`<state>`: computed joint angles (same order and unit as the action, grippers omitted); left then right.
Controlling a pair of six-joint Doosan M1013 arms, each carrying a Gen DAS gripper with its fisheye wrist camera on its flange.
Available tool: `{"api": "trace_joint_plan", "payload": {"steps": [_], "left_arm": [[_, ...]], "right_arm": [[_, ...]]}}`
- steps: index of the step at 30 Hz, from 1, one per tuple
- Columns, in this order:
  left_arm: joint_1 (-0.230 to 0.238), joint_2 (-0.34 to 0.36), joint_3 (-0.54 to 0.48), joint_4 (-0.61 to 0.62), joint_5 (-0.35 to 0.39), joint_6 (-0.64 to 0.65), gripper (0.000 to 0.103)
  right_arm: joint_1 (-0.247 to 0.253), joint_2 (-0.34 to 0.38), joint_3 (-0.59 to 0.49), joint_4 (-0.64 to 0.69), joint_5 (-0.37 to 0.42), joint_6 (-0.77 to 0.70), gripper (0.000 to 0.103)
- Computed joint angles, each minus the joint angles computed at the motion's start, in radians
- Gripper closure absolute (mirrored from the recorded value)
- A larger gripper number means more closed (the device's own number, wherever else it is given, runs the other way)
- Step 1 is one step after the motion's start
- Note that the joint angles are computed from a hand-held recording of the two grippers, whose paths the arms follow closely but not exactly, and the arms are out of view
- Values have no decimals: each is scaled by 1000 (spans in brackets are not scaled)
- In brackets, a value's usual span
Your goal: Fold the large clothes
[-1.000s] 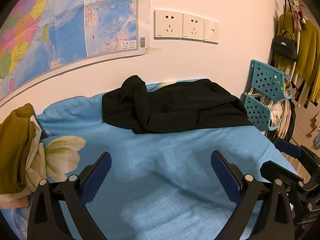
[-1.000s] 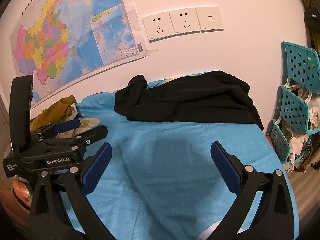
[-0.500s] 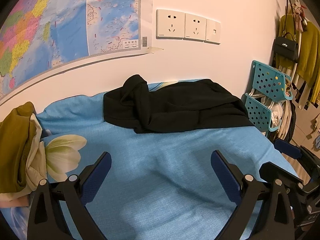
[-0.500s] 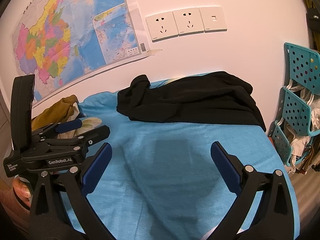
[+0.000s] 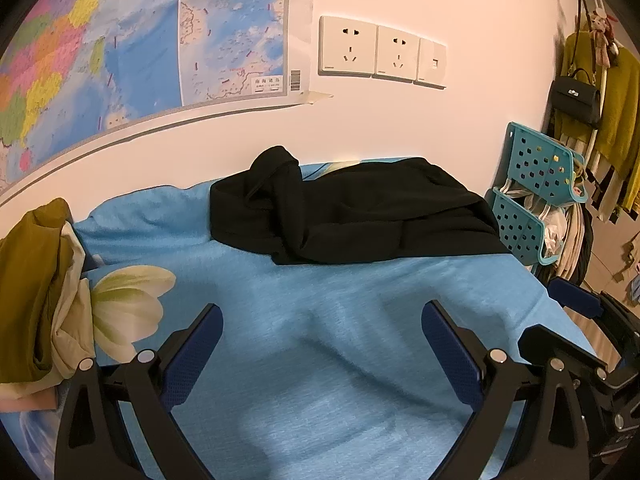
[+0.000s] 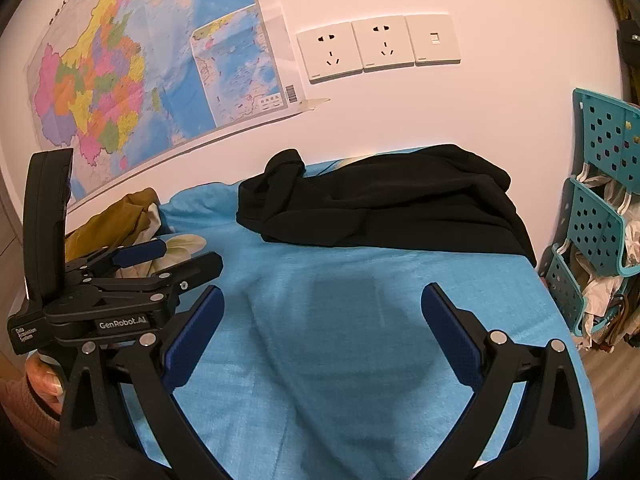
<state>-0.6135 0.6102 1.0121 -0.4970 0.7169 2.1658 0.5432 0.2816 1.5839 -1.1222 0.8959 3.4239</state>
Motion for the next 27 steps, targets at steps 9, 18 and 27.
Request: {"api": "trace_joint_plan", "payload": {"steps": [9, 18, 27], "left_arm": [[3, 8, -14, -20, 11, -1, 7], [7, 38, -71, 14, 77, -49, 7], [26, 147, -241, 203, 121, -230, 7]], "right_arm": [[-2, 0, -4, 9, 0, -5, 6], [-23, 10, -19, 44, -53, -80, 6], [-115, 91, -152, 267, -129, -493, 6]]}}
